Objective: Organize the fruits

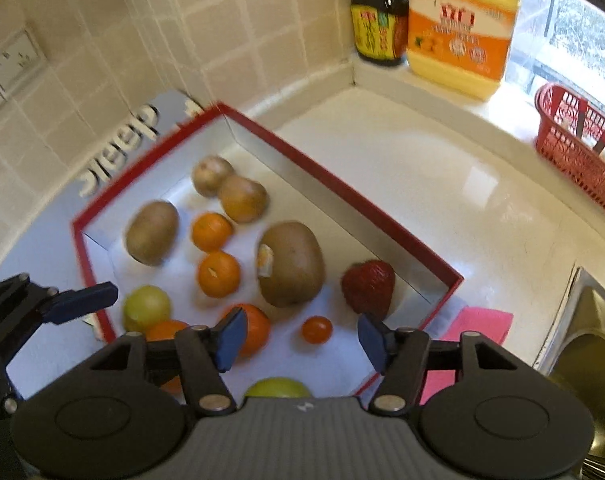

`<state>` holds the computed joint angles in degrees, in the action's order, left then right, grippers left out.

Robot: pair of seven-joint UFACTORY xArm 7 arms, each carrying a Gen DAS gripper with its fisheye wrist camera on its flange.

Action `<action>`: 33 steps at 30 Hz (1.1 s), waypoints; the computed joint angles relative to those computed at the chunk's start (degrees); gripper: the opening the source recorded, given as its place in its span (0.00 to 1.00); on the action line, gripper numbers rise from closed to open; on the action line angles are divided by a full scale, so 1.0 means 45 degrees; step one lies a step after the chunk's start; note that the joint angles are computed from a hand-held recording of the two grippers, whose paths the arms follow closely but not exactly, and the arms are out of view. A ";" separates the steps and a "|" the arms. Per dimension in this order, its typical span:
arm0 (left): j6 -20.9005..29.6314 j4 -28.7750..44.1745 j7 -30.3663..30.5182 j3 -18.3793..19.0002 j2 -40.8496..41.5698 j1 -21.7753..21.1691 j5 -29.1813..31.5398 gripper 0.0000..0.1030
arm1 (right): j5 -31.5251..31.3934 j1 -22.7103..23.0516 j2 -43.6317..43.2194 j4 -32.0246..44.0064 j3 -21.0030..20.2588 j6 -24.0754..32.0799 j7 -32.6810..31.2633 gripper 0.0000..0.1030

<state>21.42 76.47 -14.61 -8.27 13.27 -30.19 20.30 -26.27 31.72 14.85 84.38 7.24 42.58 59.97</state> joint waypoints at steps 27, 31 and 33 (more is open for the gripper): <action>0.5870 -0.2671 -1.1643 -0.2318 -0.6060 0.1910 0.6235 0.80 | -0.6020 0.2588 0.0295 0.2462 0.0697 0.1976 0.2972 0.83; 0.5115 -0.3489 -1.1464 -0.2135 -0.6553 0.2294 0.4752 0.80 | -0.5505 0.3243 0.0893 0.3044 0.0491 0.2591 0.2589 0.83; 0.5390 -0.3569 -1.1393 -0.2318 -0.6602 0.2501 0.4375 0.80 | -0.5224 0.3483 0.1161 0.3319 0.0371 0.2922 0.2293 0.83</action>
<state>45.67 60.41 -65.88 -18.71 -16.44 -18.94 39.99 -49.78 47.39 20.07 99.31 8.91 55.73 70.29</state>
